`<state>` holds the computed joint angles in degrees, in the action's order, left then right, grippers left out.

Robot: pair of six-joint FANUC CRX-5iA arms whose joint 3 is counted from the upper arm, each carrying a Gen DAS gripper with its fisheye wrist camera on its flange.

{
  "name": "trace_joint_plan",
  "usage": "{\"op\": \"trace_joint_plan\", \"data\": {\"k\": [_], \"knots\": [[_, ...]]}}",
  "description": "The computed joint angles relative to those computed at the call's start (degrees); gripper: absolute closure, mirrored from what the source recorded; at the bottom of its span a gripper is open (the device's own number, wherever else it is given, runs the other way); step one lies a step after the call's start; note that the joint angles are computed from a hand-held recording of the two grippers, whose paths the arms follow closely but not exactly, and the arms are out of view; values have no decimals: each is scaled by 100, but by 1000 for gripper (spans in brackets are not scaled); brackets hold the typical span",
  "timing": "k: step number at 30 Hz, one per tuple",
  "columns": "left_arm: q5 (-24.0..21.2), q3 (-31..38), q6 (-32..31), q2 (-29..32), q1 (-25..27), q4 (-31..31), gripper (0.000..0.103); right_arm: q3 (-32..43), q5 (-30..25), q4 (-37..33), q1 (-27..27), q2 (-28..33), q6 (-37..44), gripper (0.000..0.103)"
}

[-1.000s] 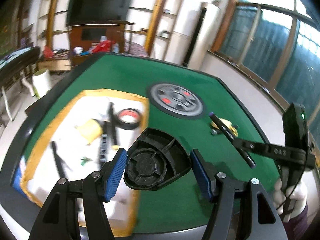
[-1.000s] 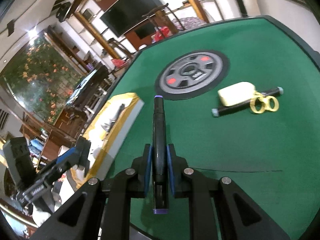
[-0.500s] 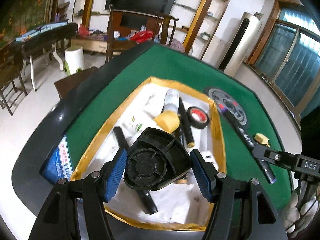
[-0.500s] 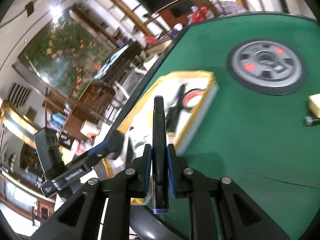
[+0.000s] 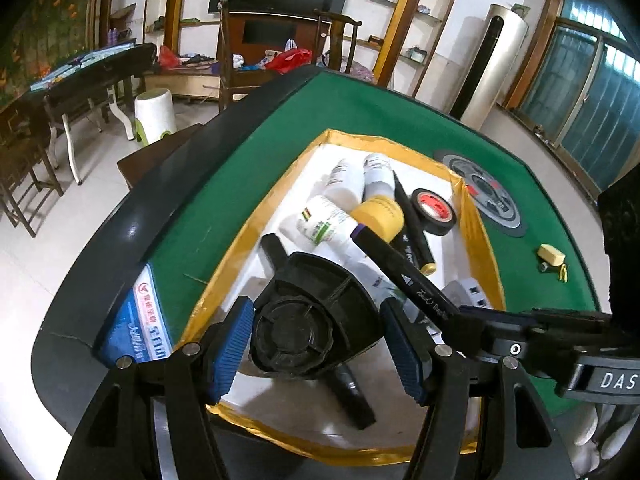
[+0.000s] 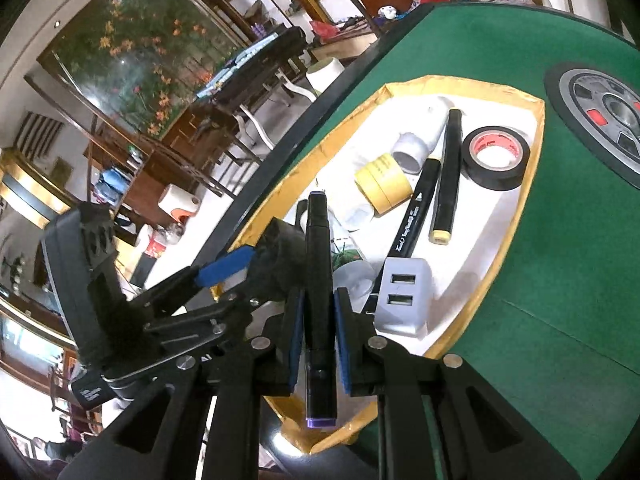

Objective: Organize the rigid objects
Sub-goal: 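Lower the round part into the tray with left while right drops the marker in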

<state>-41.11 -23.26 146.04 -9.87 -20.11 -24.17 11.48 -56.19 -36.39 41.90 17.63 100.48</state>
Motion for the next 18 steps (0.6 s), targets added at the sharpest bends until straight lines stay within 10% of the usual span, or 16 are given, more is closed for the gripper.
{"op": "trace_joint_plan", "data": {"k": [18], "knots": [[260, -26, -834, 106, -258, 407, 34, -407, 1048, 2299, 773, 106, -1454, 87]]}}
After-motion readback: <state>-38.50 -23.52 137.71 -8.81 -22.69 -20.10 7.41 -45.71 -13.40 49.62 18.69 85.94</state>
